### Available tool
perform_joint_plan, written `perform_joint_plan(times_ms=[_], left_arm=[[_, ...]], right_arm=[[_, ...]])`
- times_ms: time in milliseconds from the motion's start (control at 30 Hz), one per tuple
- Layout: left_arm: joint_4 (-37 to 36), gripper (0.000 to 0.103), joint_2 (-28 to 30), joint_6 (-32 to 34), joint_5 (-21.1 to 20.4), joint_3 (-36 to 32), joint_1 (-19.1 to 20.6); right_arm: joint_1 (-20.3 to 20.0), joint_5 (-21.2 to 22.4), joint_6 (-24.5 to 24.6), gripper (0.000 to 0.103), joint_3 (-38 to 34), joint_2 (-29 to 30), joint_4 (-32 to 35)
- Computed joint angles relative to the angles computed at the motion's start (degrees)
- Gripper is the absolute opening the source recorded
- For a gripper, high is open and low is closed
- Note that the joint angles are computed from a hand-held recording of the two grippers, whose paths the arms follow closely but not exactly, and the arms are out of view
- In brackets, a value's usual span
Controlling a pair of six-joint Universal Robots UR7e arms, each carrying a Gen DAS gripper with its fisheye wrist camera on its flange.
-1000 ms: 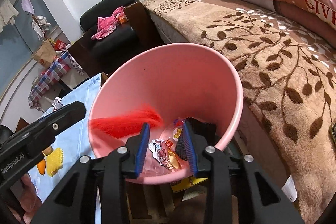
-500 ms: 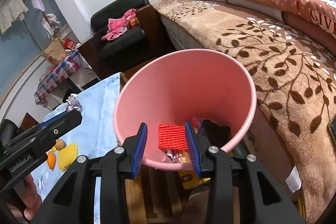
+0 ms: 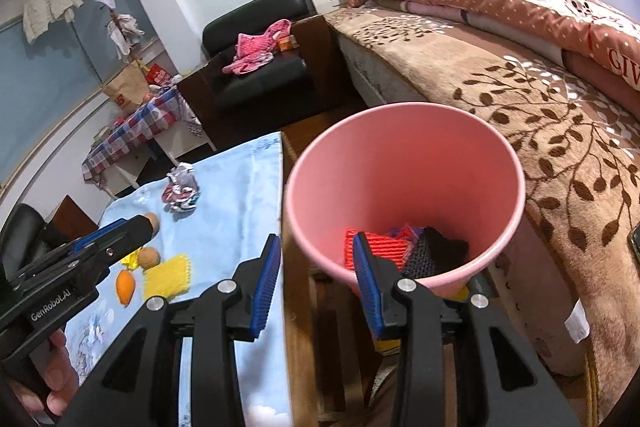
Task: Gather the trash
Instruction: 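Move both tools back over the table toward the remaining trash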
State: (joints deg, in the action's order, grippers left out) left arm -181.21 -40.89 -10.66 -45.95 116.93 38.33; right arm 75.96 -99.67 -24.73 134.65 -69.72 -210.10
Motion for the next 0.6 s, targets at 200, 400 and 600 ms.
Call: perform_joint_plan(times_ms=[200, 400, 600], left_arm=[[-3.8, 0.037, -2.4, 0.5, 4.5, 4.3, -1.9], [-4.9, 0.037, -4.7, -0.6, 5.6, 7.2, -2.4], [-4.8, 0.037, -6.4, -2.0, 6.1, 9.0, -1.8]], right_arm=[[2.3, 0.0, -0.4, 0.037, 0.9, 1.3, -1.5], [4.5, -0.9, -1.4, 0.037, 1.4, 2.8, -2.5], [6.5, -2.4, -1.9, 0.037, 1.8, 4.5, -3.7]])
